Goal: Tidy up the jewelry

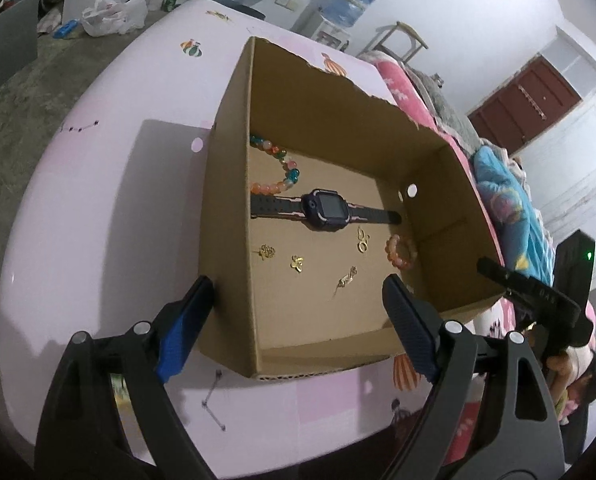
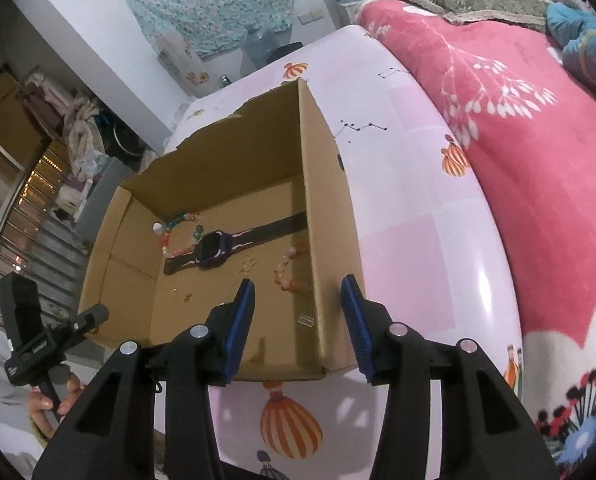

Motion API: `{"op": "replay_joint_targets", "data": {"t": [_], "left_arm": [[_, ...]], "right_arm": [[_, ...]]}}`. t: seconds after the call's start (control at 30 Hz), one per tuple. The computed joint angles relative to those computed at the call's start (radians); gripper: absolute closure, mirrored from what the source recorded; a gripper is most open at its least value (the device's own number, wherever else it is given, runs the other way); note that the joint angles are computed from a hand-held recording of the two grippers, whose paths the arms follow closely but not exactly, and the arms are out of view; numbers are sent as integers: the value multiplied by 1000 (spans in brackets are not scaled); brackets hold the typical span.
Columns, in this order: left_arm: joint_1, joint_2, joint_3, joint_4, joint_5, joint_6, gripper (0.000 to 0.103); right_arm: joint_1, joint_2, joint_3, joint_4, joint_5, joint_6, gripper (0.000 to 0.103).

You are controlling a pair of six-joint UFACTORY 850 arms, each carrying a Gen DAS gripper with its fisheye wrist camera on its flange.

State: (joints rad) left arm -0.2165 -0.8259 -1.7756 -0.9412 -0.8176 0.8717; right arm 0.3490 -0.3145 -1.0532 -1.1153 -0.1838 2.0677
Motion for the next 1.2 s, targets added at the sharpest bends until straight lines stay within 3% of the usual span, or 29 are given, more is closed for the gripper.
{"op": "replay_joint_targets", "data": {"t": [0.4, 0.63, 0.7, 0.77, 0.97, 1.07, 1.2], "left_arm": [[25, 79, 127, -17, 1, 68, 21], [26, 86, 151, -52, 29, 160, 21], [25, 114, 186, -72, 86, 178, 21], [34, 164, 249, -156, 138, 275, 20], [31, 324, 442, -407, 289, 639, 12], [29, 378, 510, -512, 311, 763, 10], [26, 438, 590, -651, 335, 900, 8]], "right_arm": [[111, 49, 60, -4, -107, 84, 58], [140, 51, 87, -220, -157, 355, 57], [155, 70, 112, -323, -172, 500, 55], [186, 94, 133, -379, -235, 576, 46], [296, 120, 132, -230, -467, 442, 29], [352, 119, 128, -198, -556, 419, 22], [405, 92, 98, -134, -615, 331, 17]]}}
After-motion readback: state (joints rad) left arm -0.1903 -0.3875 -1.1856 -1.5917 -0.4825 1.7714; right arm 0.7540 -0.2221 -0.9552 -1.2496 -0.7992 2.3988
